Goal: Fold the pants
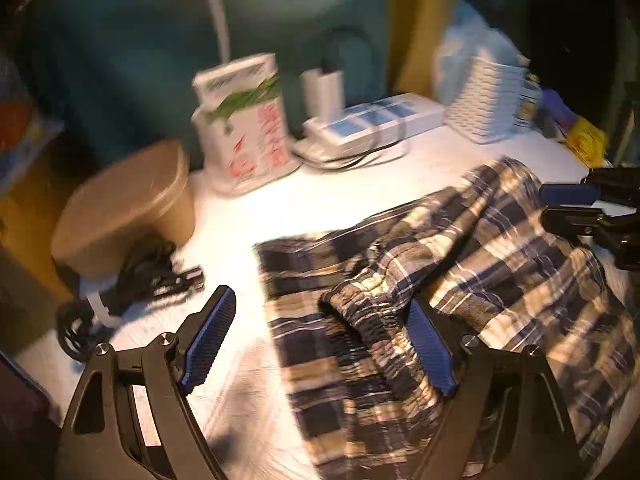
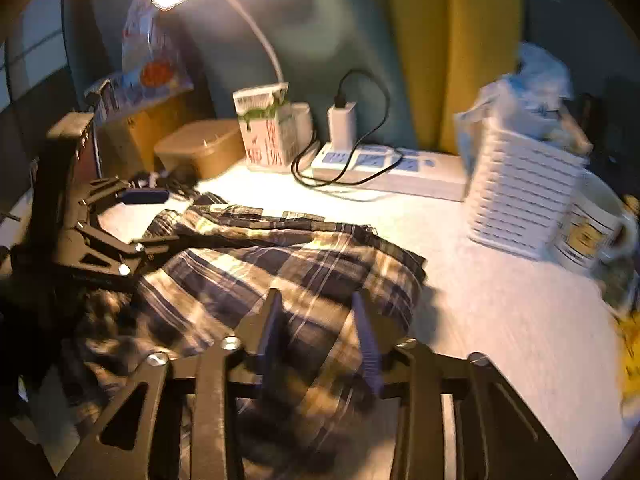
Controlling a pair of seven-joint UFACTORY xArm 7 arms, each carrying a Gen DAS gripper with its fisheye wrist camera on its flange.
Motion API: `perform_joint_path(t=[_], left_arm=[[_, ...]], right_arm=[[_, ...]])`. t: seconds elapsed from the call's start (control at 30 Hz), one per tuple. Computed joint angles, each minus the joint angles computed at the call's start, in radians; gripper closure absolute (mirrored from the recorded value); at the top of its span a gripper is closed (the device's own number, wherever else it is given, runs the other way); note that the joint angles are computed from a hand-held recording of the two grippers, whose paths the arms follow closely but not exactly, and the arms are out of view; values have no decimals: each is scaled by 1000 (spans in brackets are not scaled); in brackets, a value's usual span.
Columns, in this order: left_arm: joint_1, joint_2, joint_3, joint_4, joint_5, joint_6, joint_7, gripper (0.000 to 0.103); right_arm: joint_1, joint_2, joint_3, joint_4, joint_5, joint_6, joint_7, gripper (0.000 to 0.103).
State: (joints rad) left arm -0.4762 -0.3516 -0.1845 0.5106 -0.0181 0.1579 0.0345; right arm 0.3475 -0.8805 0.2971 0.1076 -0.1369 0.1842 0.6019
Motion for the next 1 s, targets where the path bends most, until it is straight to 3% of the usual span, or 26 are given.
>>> perform_joint_path(t=[0.13, 0.23, 0.33, 0.5, 0.53, 0.73, 0.9, 0.97, 1.0], left_arm=[[-73, 39, 110, 5, -117, 2, 88, 19], [-45, 42, 92, 7, -127, -9, 96, 19], [-69, 39, 125, 12, -195, 7, 123, 17], [-5, -25, 82, 2, -186, 33, 76, 17], [-2, -33, 84, 2, -183, 36, 73, 17], [-27, -87, 105, 16, -204, 81, 81, 17], [-87, -160, 133, -14, -251, 62, 96, 17], [-125, -177, 167, -20, -283, 67, 117, 17], [-116, -183, 159, -25, -282, 67, 111, 17]], right_arm=[[-86, 216, 0, 76, -29, -75, -45, 84], [-153, 289, 34, 118, -56, -94, -56, 84], [-269, 309, 125, 141, -111, -101, -30, 88], [-322, 268, 151, 145, -132, -47, 32, 89], [-322, 243, 150, 141, -136, -25, 46, 89], [-137, 123, 46, 123, -92, 31, 27, 88], [-11, 138, 39, 129, -48, 29, 14, 83], [-8, 180, 64, 136, -49, 20, 20, 67], [-12, 206, 74, 135, -50, 10, 27, 47]])
